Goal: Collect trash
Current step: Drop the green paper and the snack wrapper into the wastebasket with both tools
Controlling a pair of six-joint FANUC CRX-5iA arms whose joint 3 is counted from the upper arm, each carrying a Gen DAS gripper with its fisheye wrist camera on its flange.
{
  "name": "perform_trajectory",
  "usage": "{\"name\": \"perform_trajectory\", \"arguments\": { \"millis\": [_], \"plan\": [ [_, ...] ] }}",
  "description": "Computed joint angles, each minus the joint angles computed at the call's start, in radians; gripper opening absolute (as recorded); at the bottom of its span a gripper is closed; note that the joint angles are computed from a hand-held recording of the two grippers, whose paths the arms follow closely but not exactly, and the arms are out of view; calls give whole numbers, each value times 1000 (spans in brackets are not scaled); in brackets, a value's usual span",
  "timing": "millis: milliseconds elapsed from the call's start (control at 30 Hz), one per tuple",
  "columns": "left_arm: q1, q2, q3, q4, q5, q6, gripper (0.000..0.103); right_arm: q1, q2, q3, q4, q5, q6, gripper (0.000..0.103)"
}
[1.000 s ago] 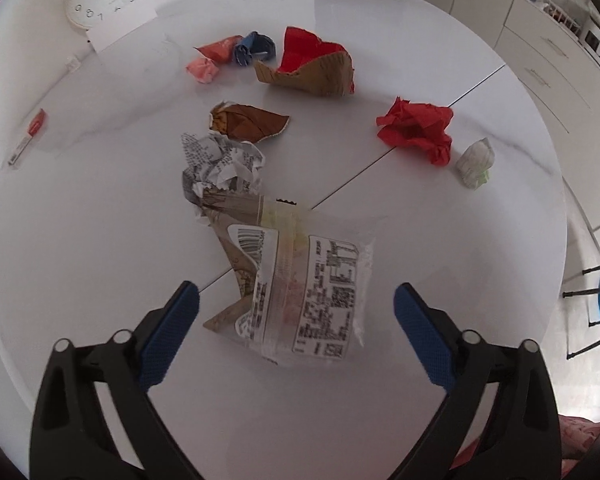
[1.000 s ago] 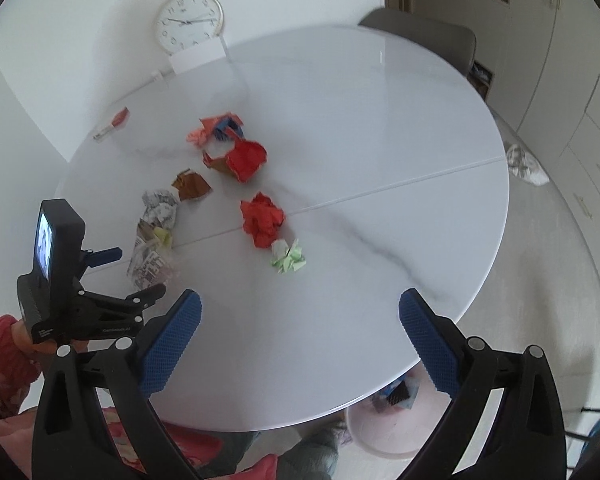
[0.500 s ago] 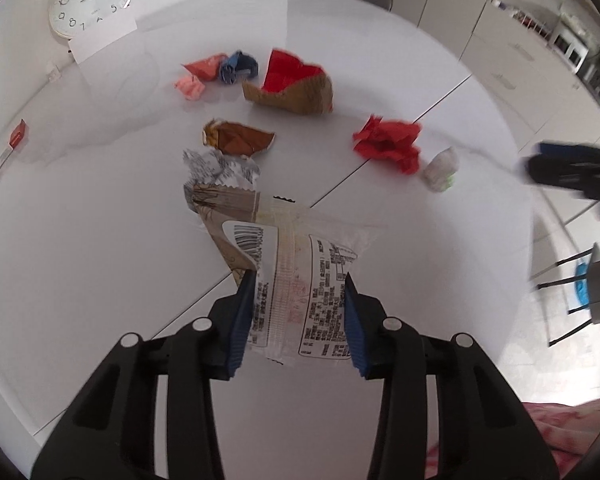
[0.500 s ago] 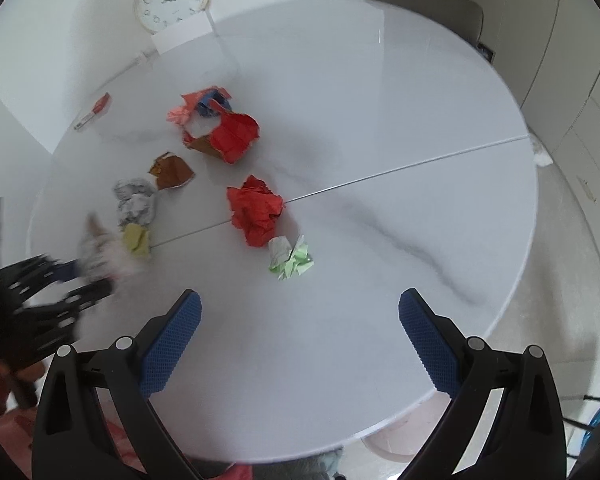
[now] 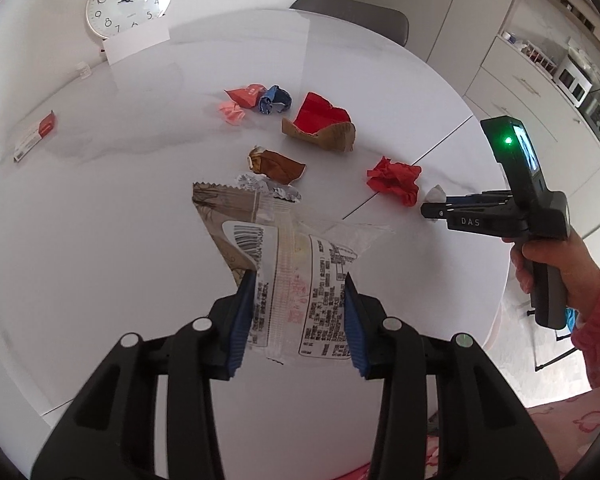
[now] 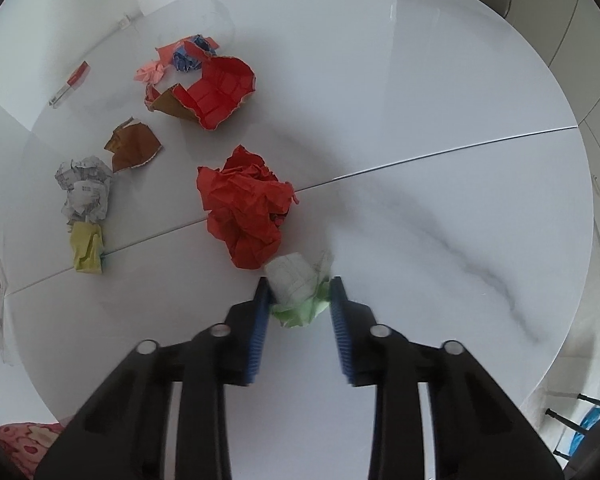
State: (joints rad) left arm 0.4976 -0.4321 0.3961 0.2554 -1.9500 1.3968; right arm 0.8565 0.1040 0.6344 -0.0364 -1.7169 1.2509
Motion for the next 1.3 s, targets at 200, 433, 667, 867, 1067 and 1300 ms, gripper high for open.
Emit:
{"name": "perform_trajectory", "arguments": {
  "millis": [200,433,667,867,1067,1300],
  "plan": [
    [-149,53,59,-40,28,87,40,-59,-64,-20,-48,11,-20,24],
    [-461,166,161,-107,93,223,40,-170,-225,-103,-31,-21,-58,24],
    [-723,309,258,-127,148,313,40,-383,-351,-302,-69,-69,-48,24],
    [-901,440,373,-168,126,355,40,-575,-351,-506,-191,-78,34,24],
    [-999,531,441,-190,67,391,40,-629,-304,-643,-203,-19,94,25],
    [-1081,598,491,-215,36,430,40,-709,-308,-623,-217,-32,91,68]
  ]
}}
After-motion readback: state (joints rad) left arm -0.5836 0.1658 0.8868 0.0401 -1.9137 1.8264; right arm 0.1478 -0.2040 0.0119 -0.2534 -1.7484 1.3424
